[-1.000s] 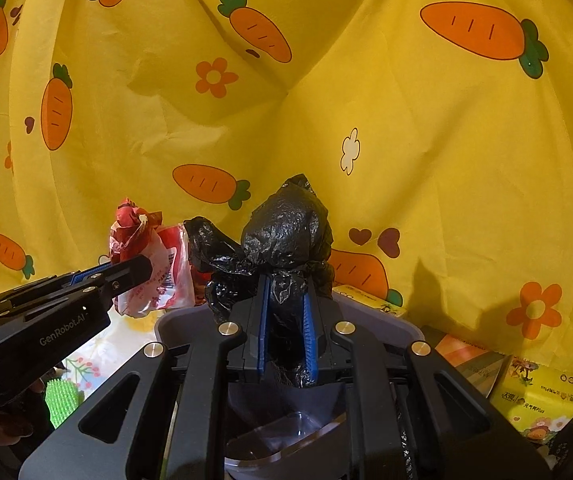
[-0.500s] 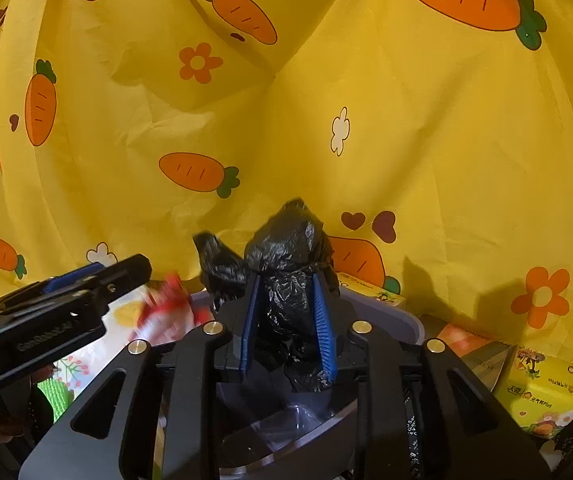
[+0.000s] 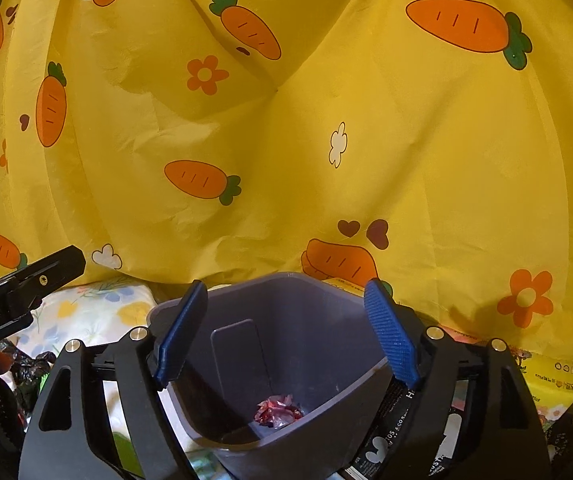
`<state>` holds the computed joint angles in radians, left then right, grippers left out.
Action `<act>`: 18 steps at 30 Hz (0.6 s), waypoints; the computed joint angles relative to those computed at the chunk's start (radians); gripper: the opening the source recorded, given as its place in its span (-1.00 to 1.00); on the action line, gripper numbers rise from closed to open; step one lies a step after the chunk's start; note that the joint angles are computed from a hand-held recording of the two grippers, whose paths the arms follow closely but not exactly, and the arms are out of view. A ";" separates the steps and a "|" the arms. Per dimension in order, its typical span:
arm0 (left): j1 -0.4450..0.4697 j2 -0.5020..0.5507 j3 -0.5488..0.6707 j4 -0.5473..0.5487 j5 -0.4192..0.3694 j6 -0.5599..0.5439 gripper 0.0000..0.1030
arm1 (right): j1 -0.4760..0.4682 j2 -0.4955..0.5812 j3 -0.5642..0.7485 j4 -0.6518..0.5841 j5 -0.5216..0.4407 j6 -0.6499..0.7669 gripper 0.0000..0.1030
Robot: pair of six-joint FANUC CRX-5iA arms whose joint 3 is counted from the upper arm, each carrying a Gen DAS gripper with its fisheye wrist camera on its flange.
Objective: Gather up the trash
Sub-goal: 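Open both tools to drop the bag and wrapper into the grey bin, then move both open tools back over the trash pile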
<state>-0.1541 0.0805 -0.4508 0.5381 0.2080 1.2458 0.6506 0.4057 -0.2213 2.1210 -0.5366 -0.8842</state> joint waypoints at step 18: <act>-0.126 -0.288 -0.394 0.434 0.247 -0.350 0.87 | 0.103 -0.092 -0.129 0.065 -0.084 -0.079 0.66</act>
